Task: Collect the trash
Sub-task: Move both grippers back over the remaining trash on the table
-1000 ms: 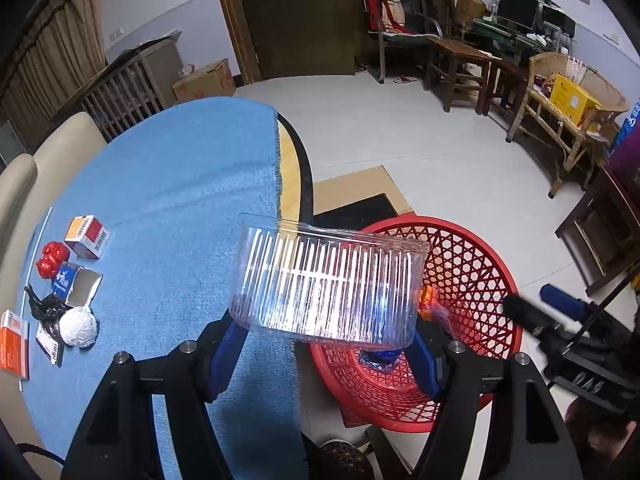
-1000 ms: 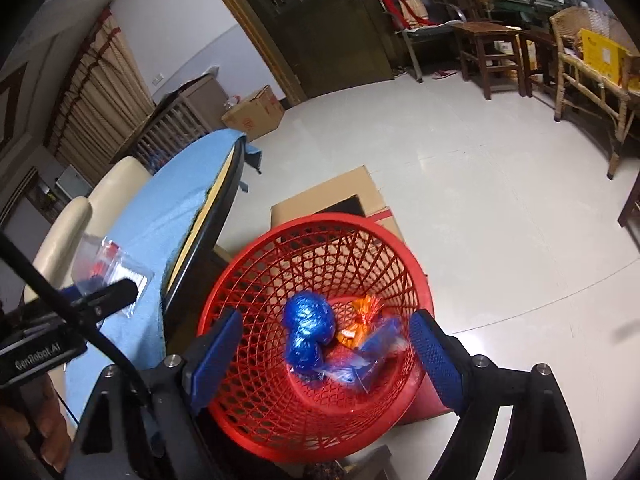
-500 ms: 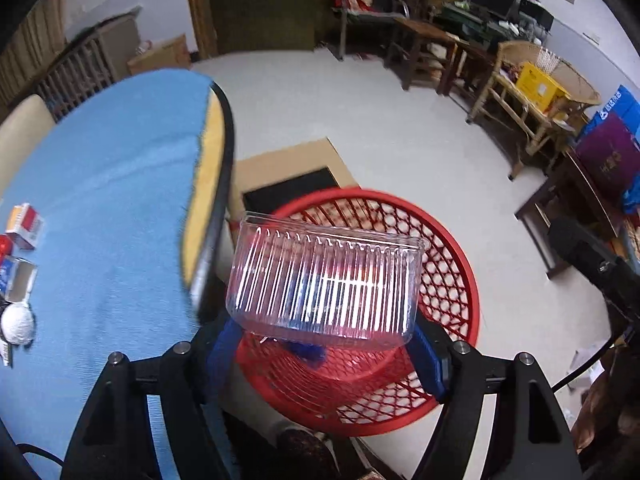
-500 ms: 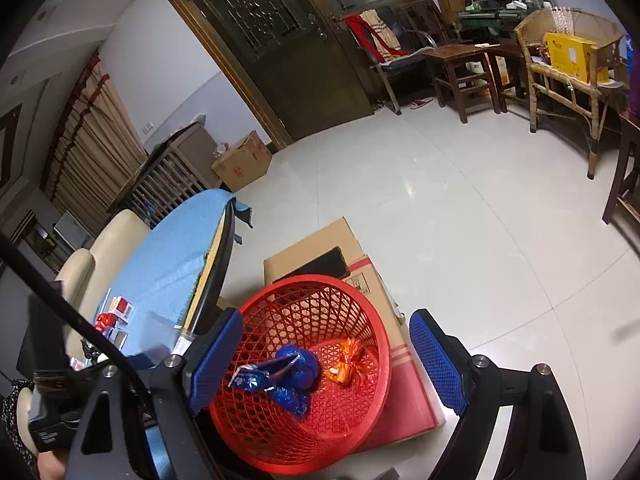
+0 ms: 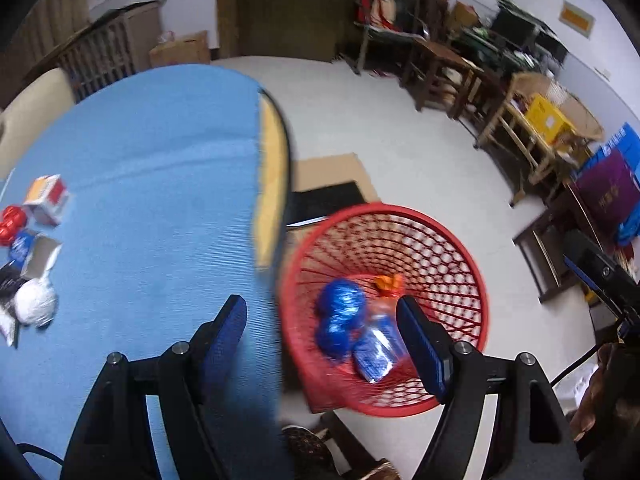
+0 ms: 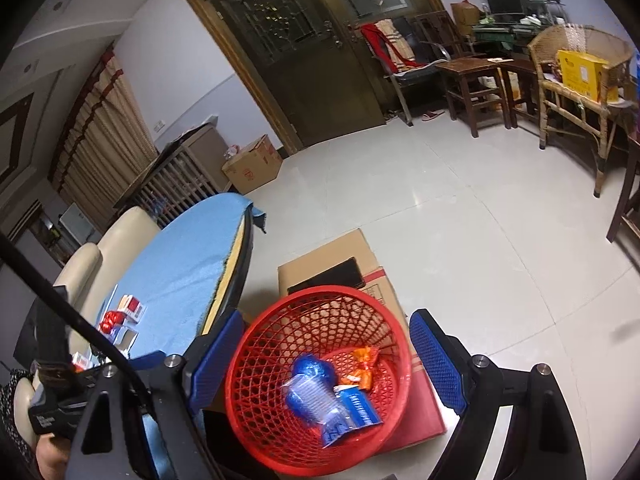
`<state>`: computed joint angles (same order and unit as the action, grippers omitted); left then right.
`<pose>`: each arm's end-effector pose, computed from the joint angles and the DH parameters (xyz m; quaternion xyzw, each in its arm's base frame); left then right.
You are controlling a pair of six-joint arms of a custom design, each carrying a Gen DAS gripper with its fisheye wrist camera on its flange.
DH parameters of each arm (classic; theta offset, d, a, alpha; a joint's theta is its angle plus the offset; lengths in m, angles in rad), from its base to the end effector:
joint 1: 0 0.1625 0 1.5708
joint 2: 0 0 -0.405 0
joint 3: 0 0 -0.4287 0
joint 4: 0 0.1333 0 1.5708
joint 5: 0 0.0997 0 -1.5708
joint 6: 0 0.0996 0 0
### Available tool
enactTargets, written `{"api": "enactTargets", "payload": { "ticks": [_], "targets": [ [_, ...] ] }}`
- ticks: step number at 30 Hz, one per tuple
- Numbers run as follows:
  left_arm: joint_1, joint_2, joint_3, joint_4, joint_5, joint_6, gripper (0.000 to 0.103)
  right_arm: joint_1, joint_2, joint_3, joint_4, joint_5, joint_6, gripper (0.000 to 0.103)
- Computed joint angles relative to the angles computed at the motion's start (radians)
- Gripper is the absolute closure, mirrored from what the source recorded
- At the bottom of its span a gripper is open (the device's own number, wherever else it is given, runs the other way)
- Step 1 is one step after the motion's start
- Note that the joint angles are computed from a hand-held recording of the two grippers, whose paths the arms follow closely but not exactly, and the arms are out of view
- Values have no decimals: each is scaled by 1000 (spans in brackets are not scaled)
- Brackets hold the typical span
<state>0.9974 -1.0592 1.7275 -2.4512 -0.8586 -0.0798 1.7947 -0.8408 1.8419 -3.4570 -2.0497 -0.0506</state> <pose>-0.1849 -0.6521 0.1973 0.1919 0.9128 -0.2052 0.2965 0.2257 -0.5977 0.1245 0.0195 -0.8835 0.4330 0.1775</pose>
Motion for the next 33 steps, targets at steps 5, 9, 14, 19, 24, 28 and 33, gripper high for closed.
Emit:
{"api": "enactTargets", "payload": {
  "ticks": [5, 9, 14, 19, 24, 28, 33],
  "targets": [
    [27, -100, 63, -42, 43, -21, 25, 23, 35, -35, 45, -5, -11, 15],
    [64, -191, 119, -92, 79, -39, 25, 56, 77, -75, 97, -11, -29, 15],
    [128, -291, 173, -147, 123, -89, 25, 100, 146, -144, 170, -19, -64, 15],
    [201, -376, 210, -174, 205, -158, 25, 141, 242, -250, 284, -18, -88, 15],
    [268, -435, 240, -188, 263, -194, 25, 184, 377, -418, 449, 8, -131, 16],
    [322, -449, 230, -177, 244, -204, 25, 211, 521, -619, 582, 92, -182, 15],
    [359, -439, 203, -179, 219, -207, 25, 232, 711, -918, 727, 159, -226, 16]
  ]
}}
